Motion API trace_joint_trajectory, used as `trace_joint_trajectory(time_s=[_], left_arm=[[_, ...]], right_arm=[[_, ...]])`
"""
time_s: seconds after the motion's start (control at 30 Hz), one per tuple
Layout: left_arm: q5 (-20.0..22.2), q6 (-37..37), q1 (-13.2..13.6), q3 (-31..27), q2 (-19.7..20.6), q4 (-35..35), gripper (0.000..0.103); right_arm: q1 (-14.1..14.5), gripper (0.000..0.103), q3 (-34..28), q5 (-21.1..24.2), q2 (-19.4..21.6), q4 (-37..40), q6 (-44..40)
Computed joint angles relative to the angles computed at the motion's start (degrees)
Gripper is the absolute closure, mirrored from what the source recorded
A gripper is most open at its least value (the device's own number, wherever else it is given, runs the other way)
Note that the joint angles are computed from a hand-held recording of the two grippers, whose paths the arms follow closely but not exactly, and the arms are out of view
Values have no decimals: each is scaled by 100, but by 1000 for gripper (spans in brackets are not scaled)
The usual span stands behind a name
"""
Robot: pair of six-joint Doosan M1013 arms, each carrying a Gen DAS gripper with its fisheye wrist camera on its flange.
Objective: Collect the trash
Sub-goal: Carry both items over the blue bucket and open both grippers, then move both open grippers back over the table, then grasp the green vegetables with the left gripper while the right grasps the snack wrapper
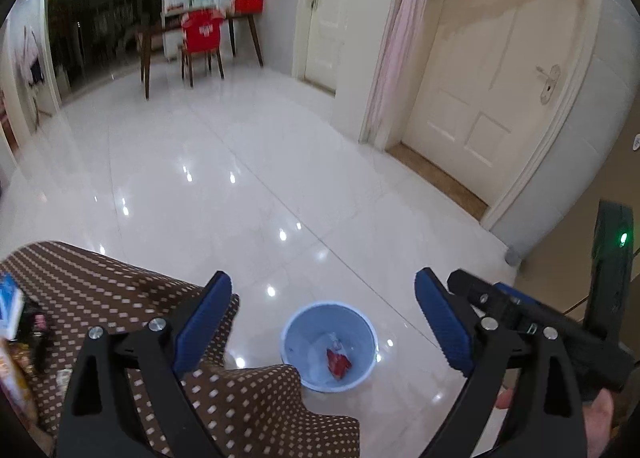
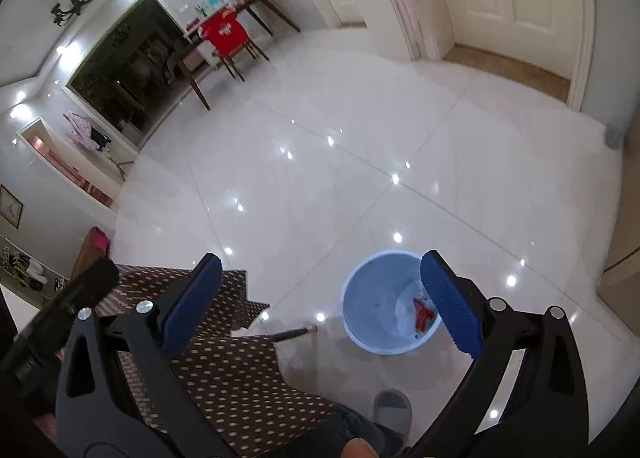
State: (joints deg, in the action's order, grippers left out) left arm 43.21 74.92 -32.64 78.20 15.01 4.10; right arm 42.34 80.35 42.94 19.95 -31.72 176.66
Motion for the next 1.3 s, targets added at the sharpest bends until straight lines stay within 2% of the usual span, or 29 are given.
trace_joint_trajectory(time_s=[0.13,0.33,0.47,0.77,0.9,1.1,1.3], left_arm=[[-307,-357,-67,299,-355,423,10],[-625,-824,-23,745,-887,799,10],[-696,-1095,20,979,-1194,1085,10],[-622,-1926,207,1414,-1707,1649,10],[-605,-2461,223,1661,-1959,2165,10],[-361,-3044,284,1959,-2307,2972,9],[-195,-3405,377,2273,-2592,3401,9]], right_arm=[[234,6,-299,376,17,-527,50],[493,6,-651,580,59,-920,-107],[643,6,-939,688,146,-974,-429],[957,6,-1668,664,470,-781,-1382],[1076,6,-1968,569,629,-630,-1757],[1249,6,-2505,572,919,-533,-2284],[1386,6,-3063,720,1295,-277,-2860]])
